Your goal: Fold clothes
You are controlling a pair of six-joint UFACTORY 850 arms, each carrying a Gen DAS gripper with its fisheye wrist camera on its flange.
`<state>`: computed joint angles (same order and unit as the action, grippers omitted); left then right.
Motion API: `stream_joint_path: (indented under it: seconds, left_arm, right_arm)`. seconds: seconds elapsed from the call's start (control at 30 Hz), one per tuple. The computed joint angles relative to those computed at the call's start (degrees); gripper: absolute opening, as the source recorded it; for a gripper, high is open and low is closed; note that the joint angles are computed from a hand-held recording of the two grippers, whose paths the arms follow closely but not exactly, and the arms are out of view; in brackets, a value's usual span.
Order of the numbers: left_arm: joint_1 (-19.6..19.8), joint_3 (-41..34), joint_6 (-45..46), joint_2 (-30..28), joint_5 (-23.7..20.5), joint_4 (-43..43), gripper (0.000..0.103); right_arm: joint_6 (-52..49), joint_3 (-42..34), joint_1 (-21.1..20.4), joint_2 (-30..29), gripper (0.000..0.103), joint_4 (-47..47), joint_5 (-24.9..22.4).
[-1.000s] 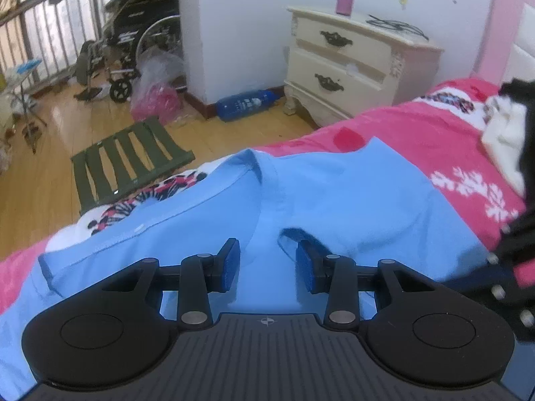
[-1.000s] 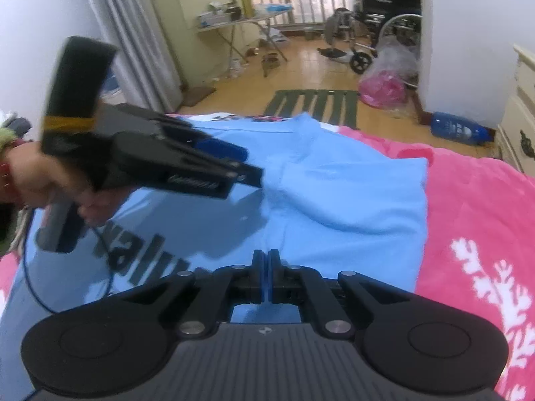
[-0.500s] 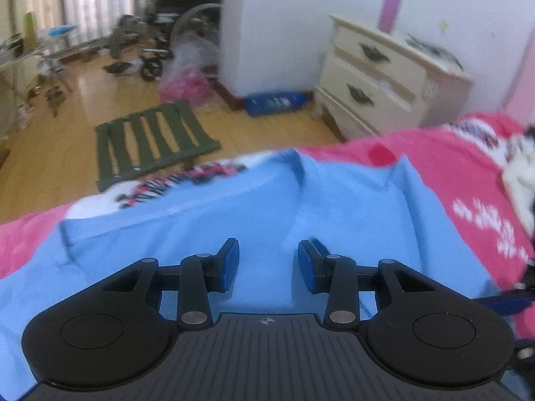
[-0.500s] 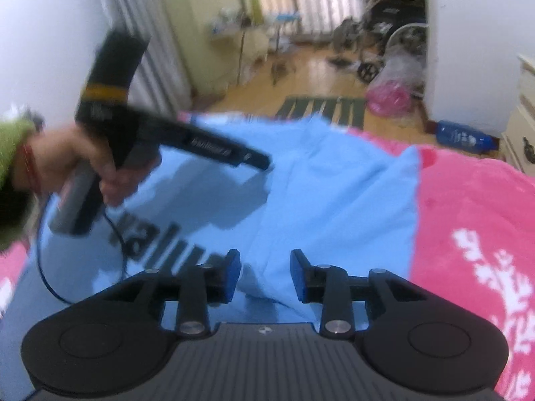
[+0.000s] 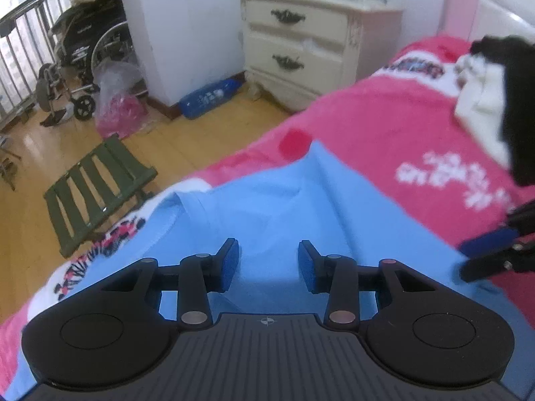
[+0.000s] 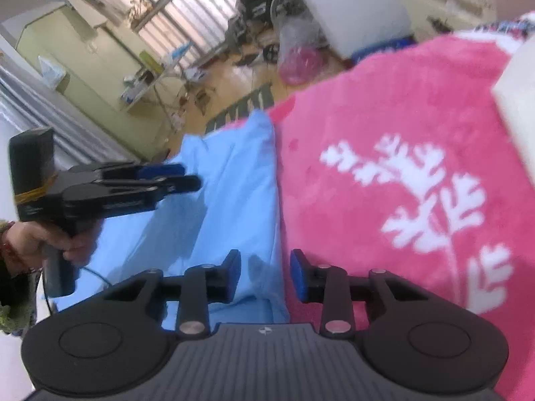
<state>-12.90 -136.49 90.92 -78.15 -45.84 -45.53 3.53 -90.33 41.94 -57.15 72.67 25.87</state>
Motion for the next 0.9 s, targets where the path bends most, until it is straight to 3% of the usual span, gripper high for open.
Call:
stream_joint_path:
  seconds: [0.03, 0.1, 0.17, 0.23, 0.4, 0.6, 0.73, 0.83, 0.9]
  left_arm:
    - [0.1, -0.2, -0.6, -0.3, 0.2, -0.3, 0.033]
    - [0.3, -0.9, -1.1, -0.9, 0.0, -1.6, 0.016]
    - [0.6, -1.5, -1.7, -1.4, -0.2, -3.0, 0.005]
    - [0.8, 0.2, -0.4, -0.5, 1.2, -6.1, 0.001]
    - [0.5, 2.6, 0.3, 0.3, 6.5, -8.7, 0.0]
    - [0.5, 7.0, 6.4, 2.6, 11.1, -12.2, 0.002]
    - [1.2, 9.2, 10.3, 4.1, 13.3, -18.7, 0.002]
    - [2.7, 15.1, 22.4, 7.8, 9.7, -31.3, 0.002]
    - [3.3, 16.5, 23.2, 8.8, 5.4, -30.2, 0.002]
  right_arm:
    - [0.6, -0.1, -0.1, -0.3, 0.028, -0.5, -0.5]
    - [2.6, 0.1, -0.3, -0.4, 0.008, -2.4, -1.2]
    - [1.7, 0.1, 0.1, -0.5, 0.005, -1.3, -0.2]
    - [-2.0, -0.2, 1.0, -0.4, 0.005, 2.4, 1.7]
    - [-5.8, -1.3, 1.8, -1.4, 0.005, 8.4, 2.6]
    - [-19.5, -3.2, 2.5, -1.1, 0.01, 19.1, 3.9]
    - [-28.4, -4.0, 2.9, 0.1, 0.015, 21.9, 10.6]
    - [-32.1, -5.8, 0.8, 0.0, 0.015, 17.8, 9.9]
    - [-36.4, -9.2, -1.3, -1.7, 0.013, 15.7, 7.4]
